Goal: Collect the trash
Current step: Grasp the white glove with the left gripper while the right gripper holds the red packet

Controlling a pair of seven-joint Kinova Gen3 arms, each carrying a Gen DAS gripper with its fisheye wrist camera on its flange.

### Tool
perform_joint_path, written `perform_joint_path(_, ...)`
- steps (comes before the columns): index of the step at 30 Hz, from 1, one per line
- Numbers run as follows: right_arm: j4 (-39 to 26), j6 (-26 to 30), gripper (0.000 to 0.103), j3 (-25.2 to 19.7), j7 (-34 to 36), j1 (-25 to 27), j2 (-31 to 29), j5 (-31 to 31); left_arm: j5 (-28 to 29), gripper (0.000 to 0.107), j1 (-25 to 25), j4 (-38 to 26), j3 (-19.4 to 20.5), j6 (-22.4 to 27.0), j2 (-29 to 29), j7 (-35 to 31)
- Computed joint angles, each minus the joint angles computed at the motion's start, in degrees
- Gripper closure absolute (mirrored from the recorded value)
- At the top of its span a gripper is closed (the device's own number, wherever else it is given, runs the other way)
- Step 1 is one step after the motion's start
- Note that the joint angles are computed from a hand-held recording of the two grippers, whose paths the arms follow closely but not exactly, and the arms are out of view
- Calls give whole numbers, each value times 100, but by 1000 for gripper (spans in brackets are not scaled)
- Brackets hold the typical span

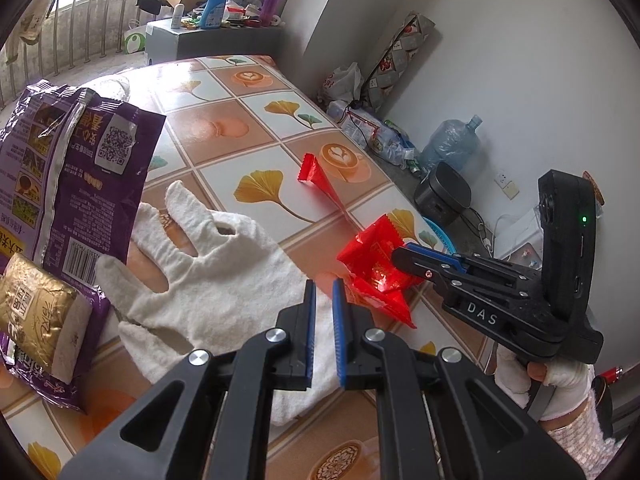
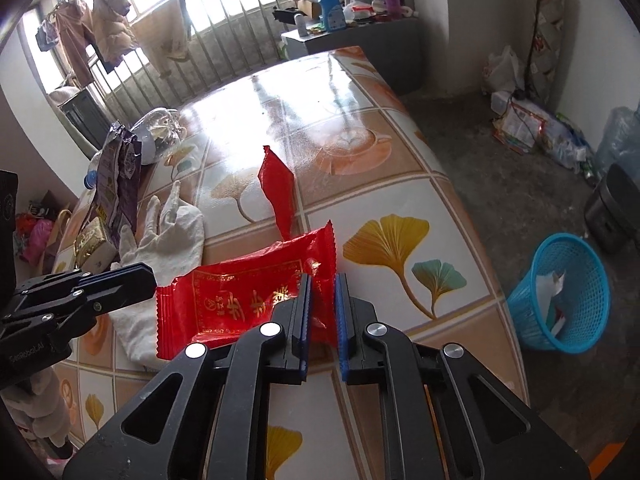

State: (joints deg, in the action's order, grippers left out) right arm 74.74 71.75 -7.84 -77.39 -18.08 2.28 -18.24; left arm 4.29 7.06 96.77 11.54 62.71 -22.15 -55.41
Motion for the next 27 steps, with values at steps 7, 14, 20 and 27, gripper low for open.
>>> perform_joint_path(7, -31, -61, 99, 67, -90, 80, -28, -37, 116, 100, 74, 103, -203, -53, -325, -204)
perform_joint_path(14, 3, -89, 99, 190, -163, 310, 25, -235, 371, 70, 194, 192, -386, 74, -762, -716)
perform_joint_path(20, 32, -62, 99, 213, -209, 441, 48, -440, 22, 51, 116, 32, 360, 308, -563, -1073)
perform_joint_path(27, 59, -58, 98, 192, -245, 441, 22, -467, -1085, 51, -155, -157, 1471, 726, 35, -696)
